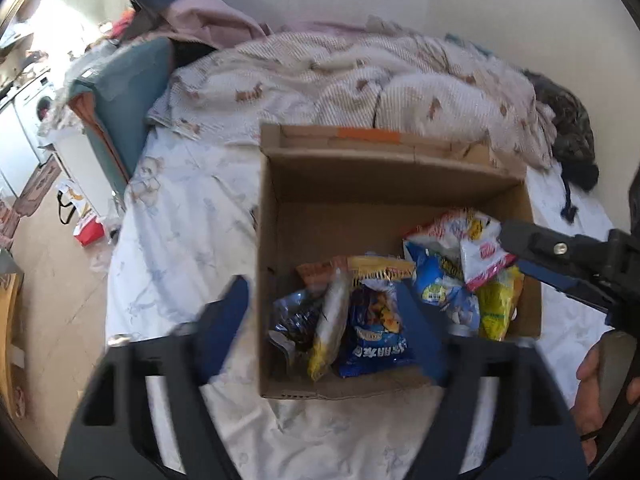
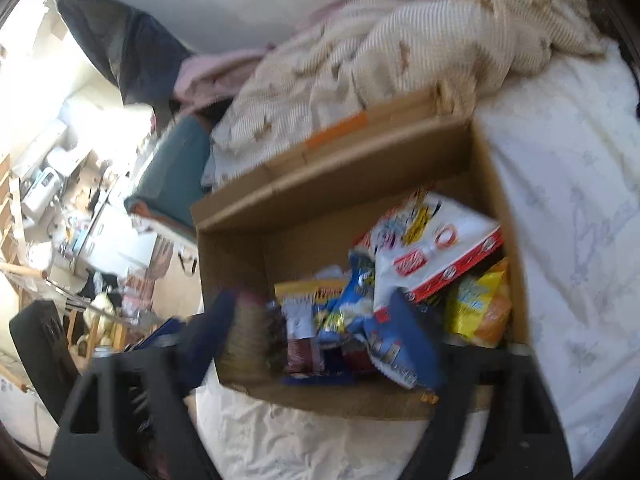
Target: Organize snacks
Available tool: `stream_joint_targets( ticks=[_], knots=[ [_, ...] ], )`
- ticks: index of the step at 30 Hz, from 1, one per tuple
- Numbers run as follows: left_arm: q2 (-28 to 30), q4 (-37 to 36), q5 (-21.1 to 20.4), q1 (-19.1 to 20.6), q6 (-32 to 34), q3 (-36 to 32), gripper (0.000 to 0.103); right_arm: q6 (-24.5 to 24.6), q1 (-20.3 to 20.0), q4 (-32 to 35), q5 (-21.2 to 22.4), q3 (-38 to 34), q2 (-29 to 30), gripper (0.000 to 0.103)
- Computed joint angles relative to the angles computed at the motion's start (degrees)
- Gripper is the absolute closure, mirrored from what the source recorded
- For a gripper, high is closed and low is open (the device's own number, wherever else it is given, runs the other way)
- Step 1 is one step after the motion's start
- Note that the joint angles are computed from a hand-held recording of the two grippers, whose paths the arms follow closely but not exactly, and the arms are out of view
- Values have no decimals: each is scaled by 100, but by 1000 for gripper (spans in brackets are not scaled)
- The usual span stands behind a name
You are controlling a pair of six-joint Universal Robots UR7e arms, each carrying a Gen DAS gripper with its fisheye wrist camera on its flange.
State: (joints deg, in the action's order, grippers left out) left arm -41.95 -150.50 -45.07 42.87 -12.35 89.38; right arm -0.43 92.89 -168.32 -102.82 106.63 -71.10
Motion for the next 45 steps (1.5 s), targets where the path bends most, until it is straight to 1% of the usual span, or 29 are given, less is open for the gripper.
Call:
stream_joint_targets(
  ticks=[3, 5, 7, 9, 10, 12, 13, 14, 15, 17, 22, 23, 26, 28, 30, 32, 35, 37, 40, 43, 45],
  knots=[
    [-72, -62, 53, -51, -2, 25, 21, -97, 72, -19, -94, 53, -120, 16],
    [-164, -96, 38, -81, 1, 80, 21, -100, 135, -179, -175, 153, -234, 16],
    [-287, -125, 129, -147, -52, 184, 21, -69, 218, -283, -300, 269, -370, 15],
    [-453, -352, 212, -231, 16, 372, 21, -37, 287, -419, -339, 446, -549, 11],
    [-530, -451, 313, -287, 30, 469, 21, -38, 345, -495, -408, 523, -629, 7],
    [-681, -714, 509, -401, 165, 689, 21, -164, 436, -661, -547, 678, -746, 3],
    [-748, -805, 541, -440, 217, 779, 21, -232, 497, -759, -680, 779, -810, 2],
    [-845, -843, 559, -475, 201, 896, 16, -278, 561, -857, -831, 890, -873, 1],
    [-954, -815, 562, -506, 100, 1012, 8, -292, 608, -941, -914, 1002, -940, 1],
    [-1151, -691, 530, -550, -188, 1213, 3, -286, 676, -1045, -997, 1206, -1075, 1],
    [-1607, -206, 367, -660, -859, 1685, 3, -467, 908, -1304, -1502, 1595, -1228, 0],
    [-1668, -176, 360, -694, -928, 1780, 1, -533, 940, -1362, -1571, 1692, -1276, 0],
    [-1792, -122, 451, -820, -1018, 2021, 0, -699, 1073, -1515, -1833, 1839, -1283, 0],
    [-1870, -109, 549, -948, -1033, 2206, 0, -817, 1160, -1742, -2034, 1937, -1243, 0],
    [-1905, -154, 616, -1043, -1014, 2323, 0, -946, 1251, -2122, -2225, 2054, -1161, 0],
    [-1903, -202, 670, -1101, -980, 2380, 0, -1049, 1307, -2456, -2321, 2139, -1077, 0],
    [-1876, -414, 870, -1166, -931, 2481, 0, -1269, 1413, -2852, -2561, 2164, -868, 0],
    [-1837, -552, 953, -1159, -919, 2499, 0, -1374, 1447, -2909, -2648, 2121, -744, 0],
    [-1782, -605, 1027, -1110, -972, 2488, 0, -1406, 1458, -2892, -2671, 2069, -643, 0],
    [-1763, -436, 883, -1030, -1160, 2438, 0, -1409, 1448, -2889, -2705, 2036, -560, 0],
    [-1739, -424, 856, -1016, -1196, 2424, 0, -1401, 1439, -2880, -2728, 2030, -526, 0]
  ],
)
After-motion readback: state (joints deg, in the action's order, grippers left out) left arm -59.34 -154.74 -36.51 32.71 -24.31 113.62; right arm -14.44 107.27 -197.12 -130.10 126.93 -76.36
